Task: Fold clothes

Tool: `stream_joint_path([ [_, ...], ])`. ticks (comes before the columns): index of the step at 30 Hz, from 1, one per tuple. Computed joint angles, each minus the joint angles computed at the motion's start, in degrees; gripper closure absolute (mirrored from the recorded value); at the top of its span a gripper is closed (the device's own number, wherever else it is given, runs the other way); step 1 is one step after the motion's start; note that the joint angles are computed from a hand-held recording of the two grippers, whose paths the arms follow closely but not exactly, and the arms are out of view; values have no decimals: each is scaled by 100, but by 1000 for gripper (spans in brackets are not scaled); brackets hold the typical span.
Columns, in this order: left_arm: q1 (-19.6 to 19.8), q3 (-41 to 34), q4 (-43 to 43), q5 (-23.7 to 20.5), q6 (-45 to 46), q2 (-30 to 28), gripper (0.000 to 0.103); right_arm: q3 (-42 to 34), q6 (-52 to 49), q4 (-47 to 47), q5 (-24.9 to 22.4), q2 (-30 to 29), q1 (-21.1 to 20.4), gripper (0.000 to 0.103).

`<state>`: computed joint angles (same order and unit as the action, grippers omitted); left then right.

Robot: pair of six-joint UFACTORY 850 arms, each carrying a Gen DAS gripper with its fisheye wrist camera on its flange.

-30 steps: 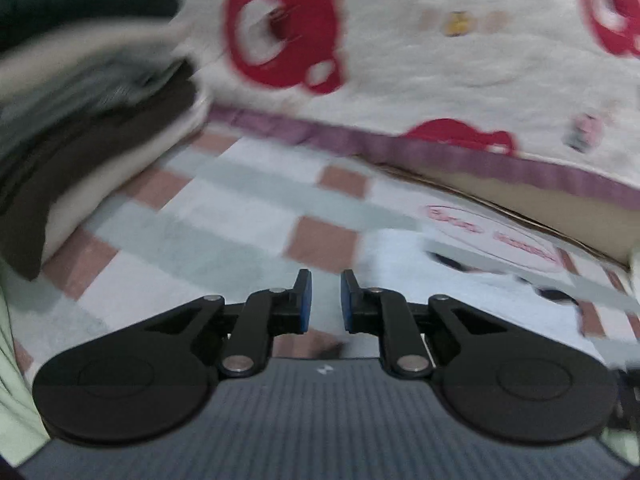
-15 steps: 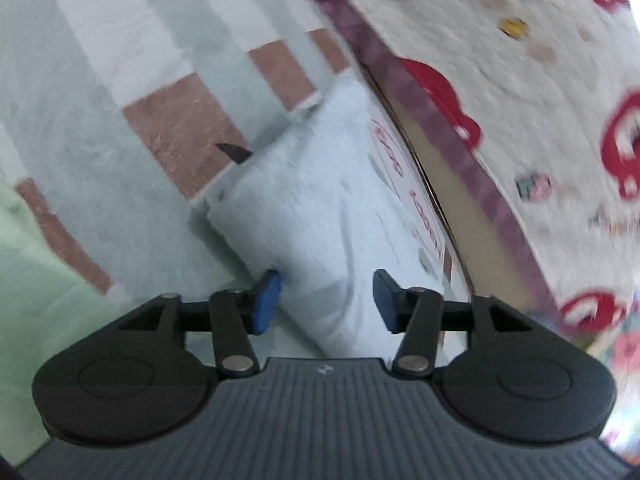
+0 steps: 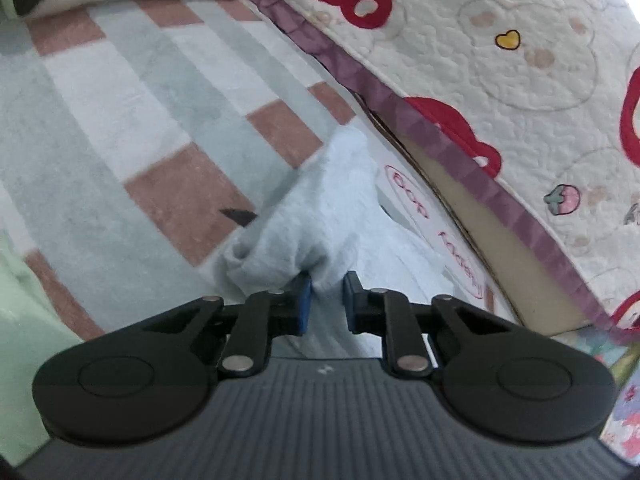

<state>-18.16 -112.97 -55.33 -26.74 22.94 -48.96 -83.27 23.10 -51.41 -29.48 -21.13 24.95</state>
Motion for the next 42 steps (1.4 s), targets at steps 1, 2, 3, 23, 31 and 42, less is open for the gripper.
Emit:
stream_joint_path([
  [1,-35,68,445,224,-296,78,86,65,14,84,-5,52,-25,80],
  [2,-74,119,1045,443,-752,147,85,118,33,152,-15,95,-43,80],
  [3,-110,194,1645,657,-1206,222,80,139,57,172,-37,109,-44,80],
  [23,-166,-356,828,-147,-1566,-273,40,73,1181,-737,-161,-116,121,58],
  [31,-318,-470,2657,831,-2608,-325,40,728,2145,-1108,-287,308,218,77],
  [42,-72,-995,2976,332,-1984,-262,99,255,3896,881,-1850,616,268,58],
])
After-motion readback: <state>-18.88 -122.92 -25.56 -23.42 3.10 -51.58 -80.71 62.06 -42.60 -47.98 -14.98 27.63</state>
